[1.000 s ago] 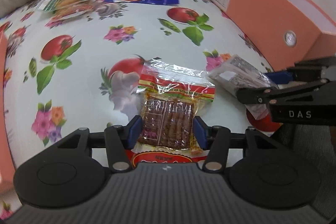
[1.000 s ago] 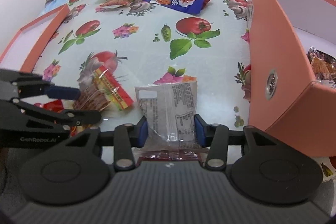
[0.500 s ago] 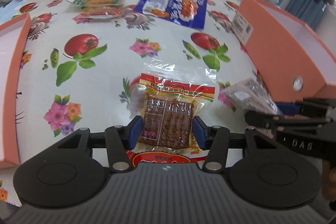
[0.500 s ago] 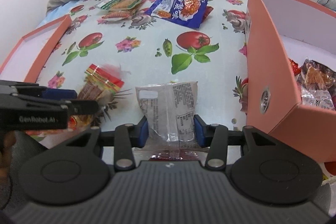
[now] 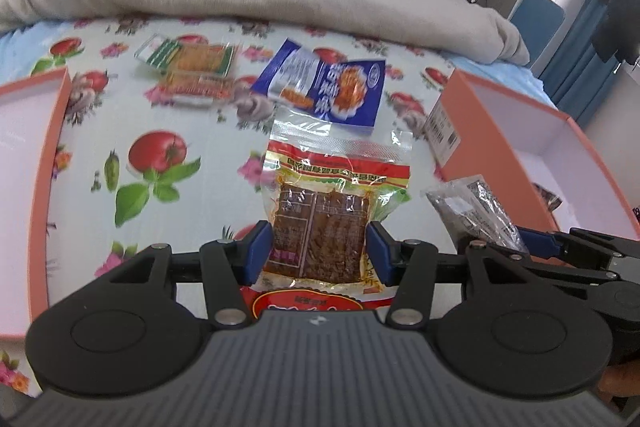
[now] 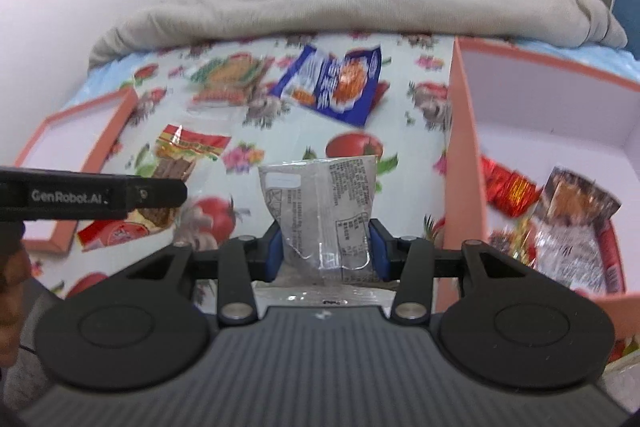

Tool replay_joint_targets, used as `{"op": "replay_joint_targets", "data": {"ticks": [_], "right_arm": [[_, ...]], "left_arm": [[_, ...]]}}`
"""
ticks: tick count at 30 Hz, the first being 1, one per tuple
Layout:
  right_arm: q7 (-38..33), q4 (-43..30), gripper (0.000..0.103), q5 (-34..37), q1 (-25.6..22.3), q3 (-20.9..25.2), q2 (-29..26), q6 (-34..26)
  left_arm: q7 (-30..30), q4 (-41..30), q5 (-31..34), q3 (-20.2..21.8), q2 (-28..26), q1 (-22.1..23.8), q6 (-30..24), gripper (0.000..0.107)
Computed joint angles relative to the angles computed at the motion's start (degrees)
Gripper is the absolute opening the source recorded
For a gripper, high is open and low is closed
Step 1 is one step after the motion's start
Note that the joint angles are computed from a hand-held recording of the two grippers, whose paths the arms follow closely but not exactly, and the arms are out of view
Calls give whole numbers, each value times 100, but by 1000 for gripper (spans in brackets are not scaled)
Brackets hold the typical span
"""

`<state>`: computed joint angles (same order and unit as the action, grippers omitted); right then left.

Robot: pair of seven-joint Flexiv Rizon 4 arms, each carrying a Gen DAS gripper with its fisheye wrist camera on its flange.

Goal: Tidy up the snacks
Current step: 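Carry meat-strip packet and clear bag with both tools toward the pink box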

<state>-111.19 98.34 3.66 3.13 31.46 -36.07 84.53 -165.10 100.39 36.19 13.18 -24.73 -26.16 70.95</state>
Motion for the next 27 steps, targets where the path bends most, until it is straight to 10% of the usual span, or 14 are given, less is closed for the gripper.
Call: {"op": "replay_joint_targets", "data": {"ticks": [27], "right_arm": [[-487, -830, 47, 46, -848, 903, -40, 437]], "left_arm": [[14, -1416, 32, -274, 79, 67, -745, 58]]}}
